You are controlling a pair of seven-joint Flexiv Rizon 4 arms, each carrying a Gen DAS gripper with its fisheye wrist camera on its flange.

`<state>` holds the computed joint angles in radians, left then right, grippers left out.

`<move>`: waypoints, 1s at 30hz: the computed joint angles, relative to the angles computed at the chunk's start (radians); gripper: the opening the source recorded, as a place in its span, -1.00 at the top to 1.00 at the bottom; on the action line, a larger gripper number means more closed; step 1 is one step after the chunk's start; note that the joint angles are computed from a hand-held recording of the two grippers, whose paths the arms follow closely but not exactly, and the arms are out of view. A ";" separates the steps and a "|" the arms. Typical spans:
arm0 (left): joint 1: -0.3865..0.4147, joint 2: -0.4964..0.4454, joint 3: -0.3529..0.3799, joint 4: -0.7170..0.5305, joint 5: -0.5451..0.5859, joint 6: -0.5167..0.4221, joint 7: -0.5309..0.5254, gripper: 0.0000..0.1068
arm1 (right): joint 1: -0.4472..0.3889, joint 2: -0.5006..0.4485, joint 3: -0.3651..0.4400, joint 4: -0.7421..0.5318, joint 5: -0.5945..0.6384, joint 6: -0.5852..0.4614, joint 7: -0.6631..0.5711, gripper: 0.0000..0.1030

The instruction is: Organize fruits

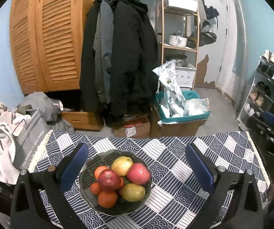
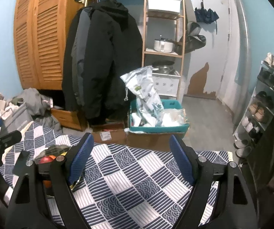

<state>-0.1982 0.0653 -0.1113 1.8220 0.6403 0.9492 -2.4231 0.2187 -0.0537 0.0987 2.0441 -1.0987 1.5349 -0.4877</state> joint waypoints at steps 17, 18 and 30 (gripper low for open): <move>-0.009 -0.016 0.002 -0.014 0.009 0.007 0.001 -0.91 | -0.023 0.003 -0.010 0.007 -0.052 0.014 0.038 -0.57; -0.010 -0.016 0.003 -0.014 0.011 0.009 -0.002 -0.91 | -0.024 0.002 -0.010 0.006 -0.052 0.016 0.037 -0.57; -0.017 -0.015 0.000 -0.017 0.019 -0.003 -0.013 -0.91 | -0.024 -0.001 -0.012 0.003 -0.062 0.019 0.045 -0.57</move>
<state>-0.2150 0.0501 -0.1118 1.8048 0.6591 0.9458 -2.4361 0.1950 -0.0543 0.0870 2.0472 -1.1609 1.5539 -0.4425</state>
